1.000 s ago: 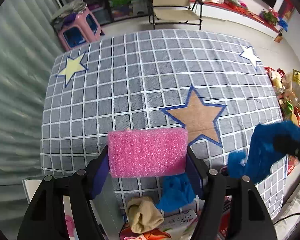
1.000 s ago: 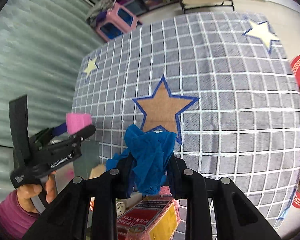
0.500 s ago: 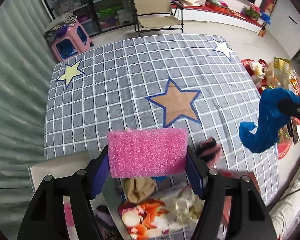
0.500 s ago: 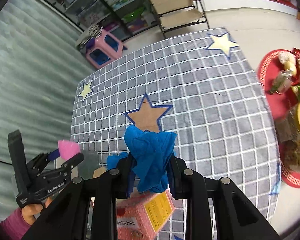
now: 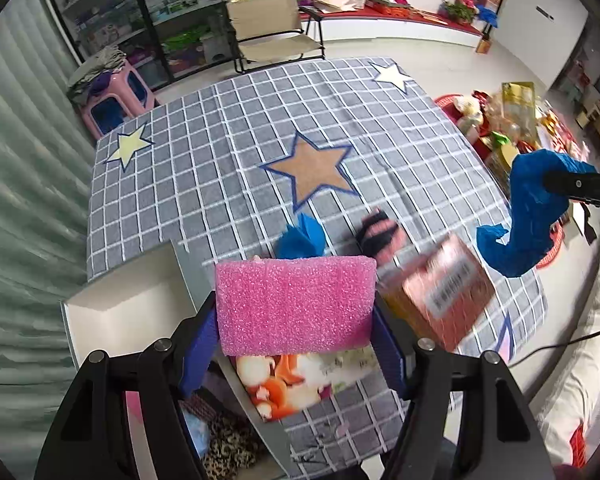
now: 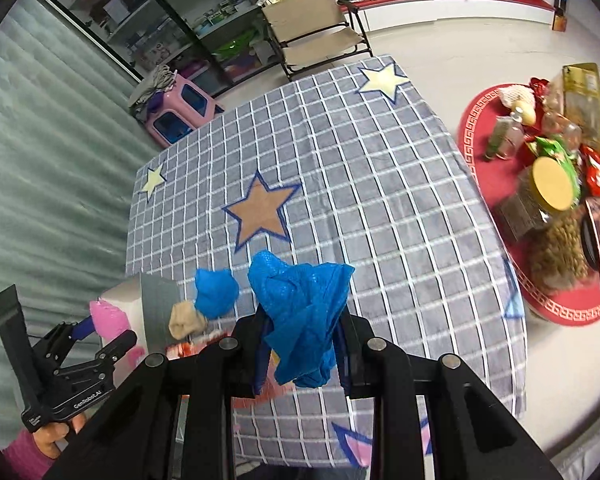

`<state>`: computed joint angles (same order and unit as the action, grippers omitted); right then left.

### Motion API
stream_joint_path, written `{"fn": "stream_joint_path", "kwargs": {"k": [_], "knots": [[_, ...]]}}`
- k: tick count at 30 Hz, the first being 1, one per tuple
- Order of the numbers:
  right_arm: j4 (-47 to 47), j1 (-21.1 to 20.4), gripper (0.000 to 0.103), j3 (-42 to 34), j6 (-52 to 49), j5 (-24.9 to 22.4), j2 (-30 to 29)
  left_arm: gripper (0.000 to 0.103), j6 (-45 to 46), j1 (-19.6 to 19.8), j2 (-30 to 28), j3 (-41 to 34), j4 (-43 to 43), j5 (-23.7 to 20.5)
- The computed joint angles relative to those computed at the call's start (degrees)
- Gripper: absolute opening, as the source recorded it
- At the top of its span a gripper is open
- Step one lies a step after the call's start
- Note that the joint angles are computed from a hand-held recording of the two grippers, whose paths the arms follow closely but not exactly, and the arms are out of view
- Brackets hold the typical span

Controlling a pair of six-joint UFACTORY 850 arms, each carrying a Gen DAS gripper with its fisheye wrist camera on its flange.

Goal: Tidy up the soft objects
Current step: 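Lift the blue cloth with the right gripper while the left lifts the pink sponge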

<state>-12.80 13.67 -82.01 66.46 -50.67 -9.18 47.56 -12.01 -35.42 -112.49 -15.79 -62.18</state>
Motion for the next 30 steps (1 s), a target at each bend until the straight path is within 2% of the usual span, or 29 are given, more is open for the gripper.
{"fn": "stream_joint_path", "kwargs": {"k": [9, 18, 30], "knots": [[-3.16, 6.39, 0.029, 1.49, 7.65, -3.45, 1.64, 0.073, 5.16, 2.71, 4.03, 5.83, -2.04, -0.16], [-2.46, 11.51, 0.029, 0.56, 11.99, -4.01, 0.23, 0.073, 7.09, 5.76, 5.40, 8.10, -3.00, -0.68], [1.54, 14.44, 0.029, -9.49, 4.37, -3.13, -8.46, 0.073, 4.73, 10.52, 4.23, 6.33, -3.28, -0.35]]}}
